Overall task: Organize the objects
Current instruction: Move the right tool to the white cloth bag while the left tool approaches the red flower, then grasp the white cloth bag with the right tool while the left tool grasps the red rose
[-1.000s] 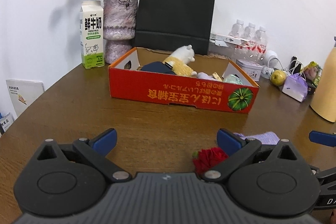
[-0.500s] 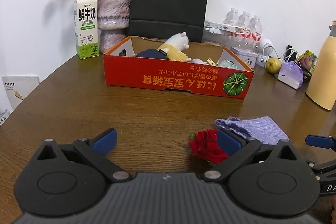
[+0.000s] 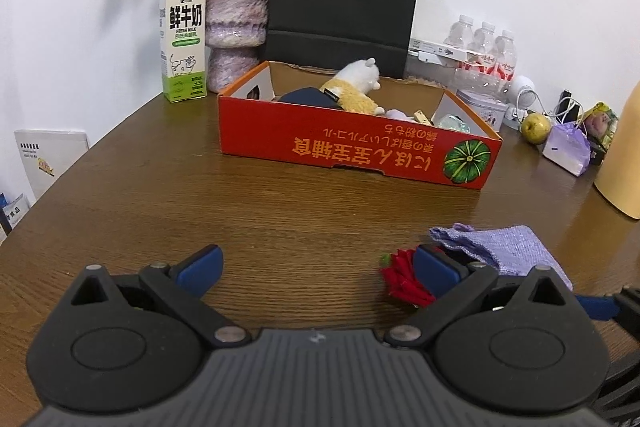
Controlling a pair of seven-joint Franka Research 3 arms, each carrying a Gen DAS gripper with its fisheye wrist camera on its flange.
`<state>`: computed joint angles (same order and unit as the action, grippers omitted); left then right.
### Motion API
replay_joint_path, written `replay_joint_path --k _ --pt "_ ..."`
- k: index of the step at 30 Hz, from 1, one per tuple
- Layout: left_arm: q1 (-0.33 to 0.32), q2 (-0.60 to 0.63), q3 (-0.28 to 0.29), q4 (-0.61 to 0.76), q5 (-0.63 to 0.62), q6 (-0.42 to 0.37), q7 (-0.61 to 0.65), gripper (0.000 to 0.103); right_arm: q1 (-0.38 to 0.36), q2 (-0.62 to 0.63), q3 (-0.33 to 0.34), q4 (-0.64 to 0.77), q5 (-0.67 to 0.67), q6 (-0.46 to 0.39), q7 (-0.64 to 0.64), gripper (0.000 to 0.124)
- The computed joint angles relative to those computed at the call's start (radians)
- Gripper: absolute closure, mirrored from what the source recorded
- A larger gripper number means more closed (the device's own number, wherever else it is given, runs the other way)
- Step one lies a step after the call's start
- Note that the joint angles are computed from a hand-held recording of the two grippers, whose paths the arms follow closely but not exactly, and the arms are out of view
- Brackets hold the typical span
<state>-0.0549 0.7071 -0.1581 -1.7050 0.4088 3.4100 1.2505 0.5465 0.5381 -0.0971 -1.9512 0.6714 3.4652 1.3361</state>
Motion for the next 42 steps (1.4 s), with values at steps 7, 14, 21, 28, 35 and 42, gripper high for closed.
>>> replay_joint_path --k 7,14,21,28,35,42 --pt "0.024 -0.01 -0.016 -0.02 0.016 0.016 -0.007 0.0 0.358 0.131 -0.438 0.119 0.157 -0.199 0.125 0.021" --pt "0.038 -0.013 -0.022 -0.023 0.024 0.014 -0.017 0.0 0.397 0.174 -0.475 0.137 0.016 -0.208 0.159 0.021" --pt "0.022 -0.02 0.003 -0.031 0.009 0.031 -0.025 0.0 0.43 0.182 -0.514 0.132 -0.077 -0.214 0.234 0.021" --pt "0.043 -0.019 -0.01 -0.032 0.021 0.021 -0.03 0.0 0.532 0.208 -0.605 0.088 -0.137 -0.139 0.257 0.045" --pt "0.096 -0.012 -0.055 -0.032 0.057 0.008 -0.031 0.0 0.557 0.206 -0.597 0.064 -0.058 -0.048 0.165 0.065" --pt "0.176 0.009 -0.132 -0.018 0.089 -0.025 -0.037 0.0 0.469 0.157 -0.465 0.022 -0.06 0.135 0.101 0.068"
